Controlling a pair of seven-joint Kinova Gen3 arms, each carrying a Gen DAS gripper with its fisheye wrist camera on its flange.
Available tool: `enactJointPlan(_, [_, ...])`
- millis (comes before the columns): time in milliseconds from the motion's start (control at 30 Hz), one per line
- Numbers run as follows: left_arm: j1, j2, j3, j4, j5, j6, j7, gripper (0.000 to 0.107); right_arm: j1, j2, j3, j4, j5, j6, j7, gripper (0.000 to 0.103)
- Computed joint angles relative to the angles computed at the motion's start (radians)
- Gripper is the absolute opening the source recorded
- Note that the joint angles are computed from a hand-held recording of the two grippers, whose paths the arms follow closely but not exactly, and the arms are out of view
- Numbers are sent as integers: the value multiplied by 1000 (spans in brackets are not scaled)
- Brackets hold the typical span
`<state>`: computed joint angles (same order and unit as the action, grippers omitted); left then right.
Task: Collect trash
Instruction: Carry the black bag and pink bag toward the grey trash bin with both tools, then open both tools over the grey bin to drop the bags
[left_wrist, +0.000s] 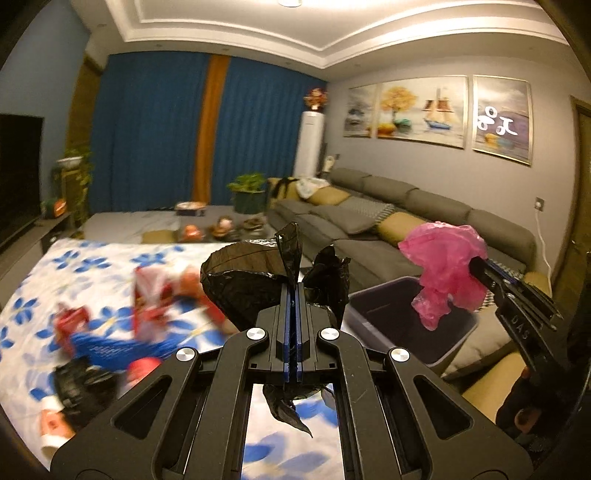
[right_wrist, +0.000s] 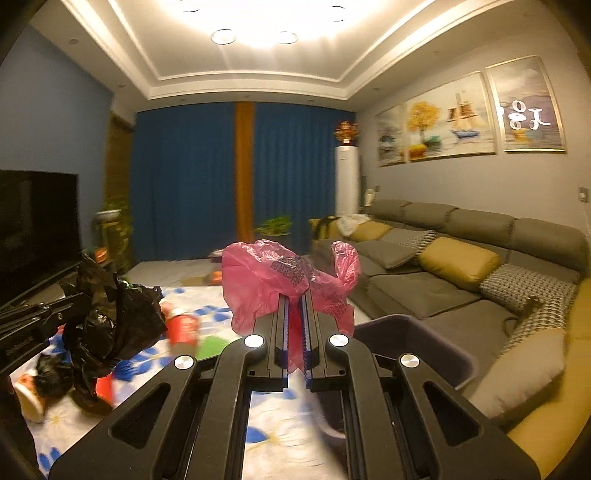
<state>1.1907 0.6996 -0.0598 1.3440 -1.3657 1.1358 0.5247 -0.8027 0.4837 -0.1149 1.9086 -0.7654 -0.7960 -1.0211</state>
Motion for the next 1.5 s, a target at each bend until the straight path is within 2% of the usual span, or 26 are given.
enactJointPlan(200, [-54, 97, -26, -179, 3, -122, -117, 1, 42, 14, 16, 9, -15, -38, -35, 7])
enactJointPlan(467, [-98, 233, -71, -427, 103, -223, -302, 1, 104, 37, 24, 0, 29, -23, -100, 7])
enactJointPlan(700, [-128, 293, -123, -525, 192, -316, -379, 1, 128, 60, 43, -35, 46, 22, -123, 7])
enactJointPlan(833, [-152, 338, -133, -623, 268, -333, -457, 1, 140, 71, 50, -44, 64, 33, -142, 7])
enactJointPlan(1167, [-186, 401, -177, -742, 435, -390, -588, 1, 134, 80, 72, -81, 45, 73, -127, 7])
enactJointPlan(1500, [-184, 413, -261, -745, 557, -469, -638, 1, 138, 92, 80, -107, 32, 96, -120, 7])
